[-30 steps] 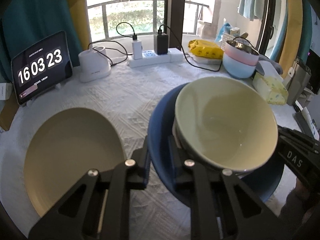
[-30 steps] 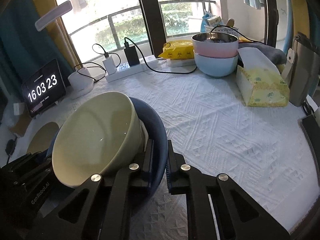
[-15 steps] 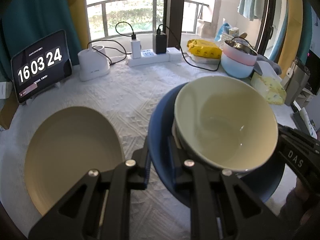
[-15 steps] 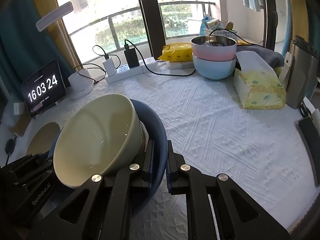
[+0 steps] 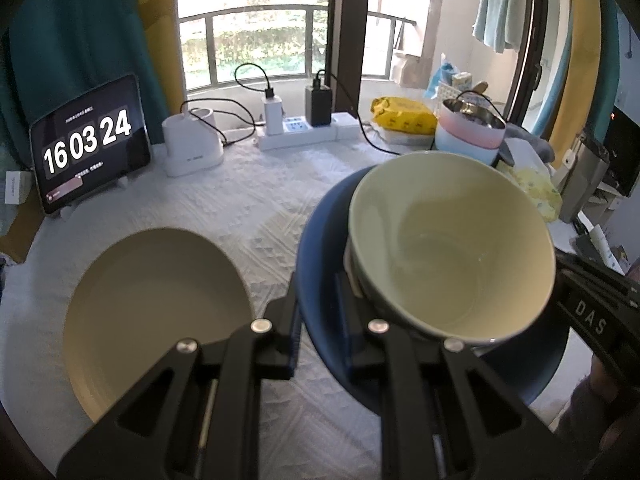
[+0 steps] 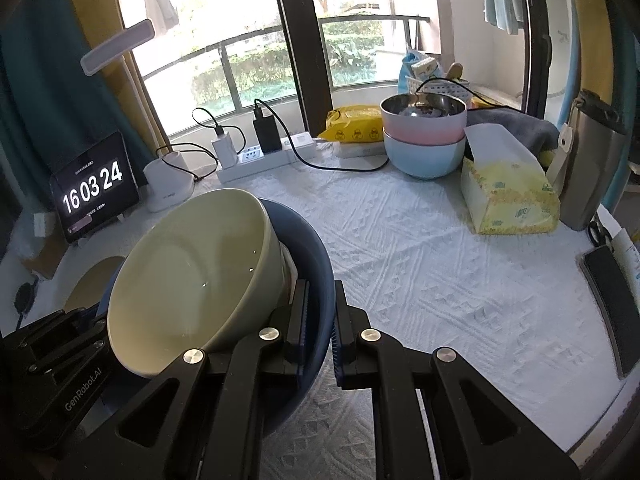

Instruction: Organize plates and bowls

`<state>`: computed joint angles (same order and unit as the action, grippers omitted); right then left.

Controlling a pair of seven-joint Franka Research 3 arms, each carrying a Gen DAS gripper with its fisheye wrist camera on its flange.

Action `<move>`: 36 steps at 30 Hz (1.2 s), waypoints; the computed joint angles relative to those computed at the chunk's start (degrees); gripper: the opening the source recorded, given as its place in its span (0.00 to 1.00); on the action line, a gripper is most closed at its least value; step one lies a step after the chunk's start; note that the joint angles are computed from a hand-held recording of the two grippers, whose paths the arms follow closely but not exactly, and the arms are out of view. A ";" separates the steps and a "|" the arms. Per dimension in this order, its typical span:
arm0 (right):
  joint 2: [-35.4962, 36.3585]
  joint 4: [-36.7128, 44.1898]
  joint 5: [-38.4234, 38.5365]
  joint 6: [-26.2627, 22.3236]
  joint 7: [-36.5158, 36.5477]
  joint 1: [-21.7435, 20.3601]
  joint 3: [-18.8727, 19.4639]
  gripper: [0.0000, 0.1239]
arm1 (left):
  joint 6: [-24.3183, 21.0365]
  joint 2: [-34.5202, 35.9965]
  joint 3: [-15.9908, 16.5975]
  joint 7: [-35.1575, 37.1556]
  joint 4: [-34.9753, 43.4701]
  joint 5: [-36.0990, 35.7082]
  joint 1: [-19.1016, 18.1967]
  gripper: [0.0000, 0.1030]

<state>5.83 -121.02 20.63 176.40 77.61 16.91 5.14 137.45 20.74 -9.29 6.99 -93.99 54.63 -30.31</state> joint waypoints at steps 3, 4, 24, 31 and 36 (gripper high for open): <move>-0.60 -0.30 -1.03 0.45 0.85 0.49 -0.25 0.09 | 0.24 -1.09 0.10 -0.96 -1.03 0.56 0.07 0.14; -0.67 -0.29 -1.29 0.48 1.05 0.59 -0.27 0.09 | 0.32 -1.37 0.05 -1.17 -1.31 0.67 0.18 0.14; -0.83 1.07 -13.00 0.59 10.48 4.22 -1.54 0.09 | 2.31 -8.75 -1.71 -7.24 -10.17 3.79 4.16 0.14; 0.13 2.54 -14.74 -0.09 11.67 5.18 -0.97 0.09 | 2.74 -11.78 -2.46 -9.32 -14.00 4.40 6.17 0.14; 1.14 3.99 -15.18 -0.73 11.66 6.20 -0.64 0.09 | 2.92 -14.14 -3.02 -10.81 -16.98 4.64 7.75 0.14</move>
<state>6.97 -117.03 5.44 175.67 89.27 23.12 4.50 140.37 6.60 -12.31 -3.82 -110.97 59.27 -22.56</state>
